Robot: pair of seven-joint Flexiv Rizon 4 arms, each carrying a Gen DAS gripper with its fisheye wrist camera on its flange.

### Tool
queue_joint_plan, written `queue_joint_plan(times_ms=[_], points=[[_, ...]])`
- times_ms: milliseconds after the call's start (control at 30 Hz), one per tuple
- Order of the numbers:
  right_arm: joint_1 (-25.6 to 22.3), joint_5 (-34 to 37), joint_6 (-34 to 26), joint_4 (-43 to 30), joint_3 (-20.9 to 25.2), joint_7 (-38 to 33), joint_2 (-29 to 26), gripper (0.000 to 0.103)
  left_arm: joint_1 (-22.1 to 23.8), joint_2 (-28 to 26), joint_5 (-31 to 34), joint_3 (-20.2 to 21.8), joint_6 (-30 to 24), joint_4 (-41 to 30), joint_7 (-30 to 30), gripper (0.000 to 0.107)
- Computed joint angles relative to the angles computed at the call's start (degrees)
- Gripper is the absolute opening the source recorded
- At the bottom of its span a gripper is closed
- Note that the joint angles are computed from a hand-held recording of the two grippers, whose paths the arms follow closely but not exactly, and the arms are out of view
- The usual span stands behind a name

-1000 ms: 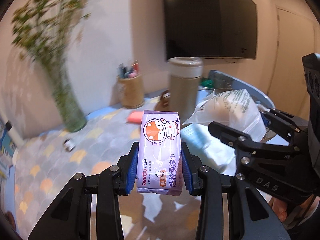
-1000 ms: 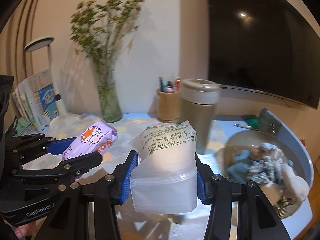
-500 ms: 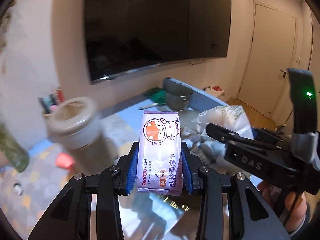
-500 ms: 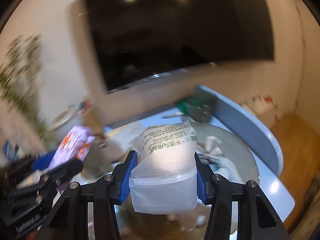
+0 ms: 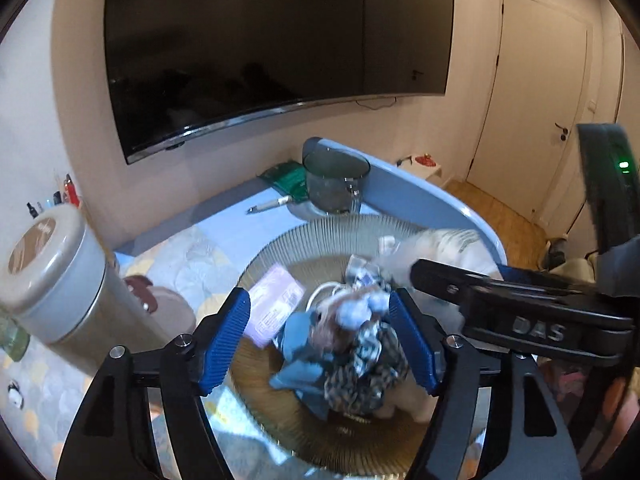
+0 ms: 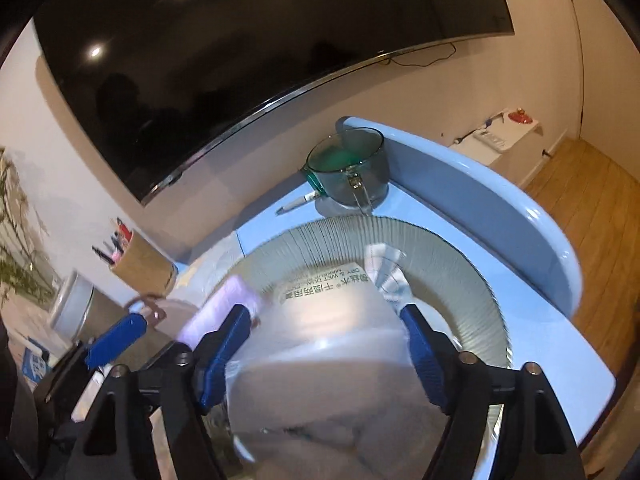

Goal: Organize soft objects
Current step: 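Release the wipes pack and sponge bag into the glass bowl, then bring both open grippers back over the table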

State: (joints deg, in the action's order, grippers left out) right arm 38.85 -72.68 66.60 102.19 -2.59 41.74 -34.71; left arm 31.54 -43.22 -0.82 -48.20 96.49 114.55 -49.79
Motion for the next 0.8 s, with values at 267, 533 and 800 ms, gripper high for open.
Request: queue_joint_plan(times_ms=[267,533,800], points=[[6.37,7.63,-16.10,-0.11,4.51,-9.56,3.49,0.081,11.81,1.83,3.60,-8.71,0.66,9.04,1.93,0.071],[15.98,8.40,-37.37,-9.38,7.03,-19.41,1.56,0.081,27.40,1.78,11.78,-18.12,4.44,17.85,-0.60,0.071],[20.96,7.16,-40.98,-18.24,6.09,-25.52,-2.85,0.081,40.95,1.57,18.08,-25.06,7.20,23.50,-3.17,0.071]])
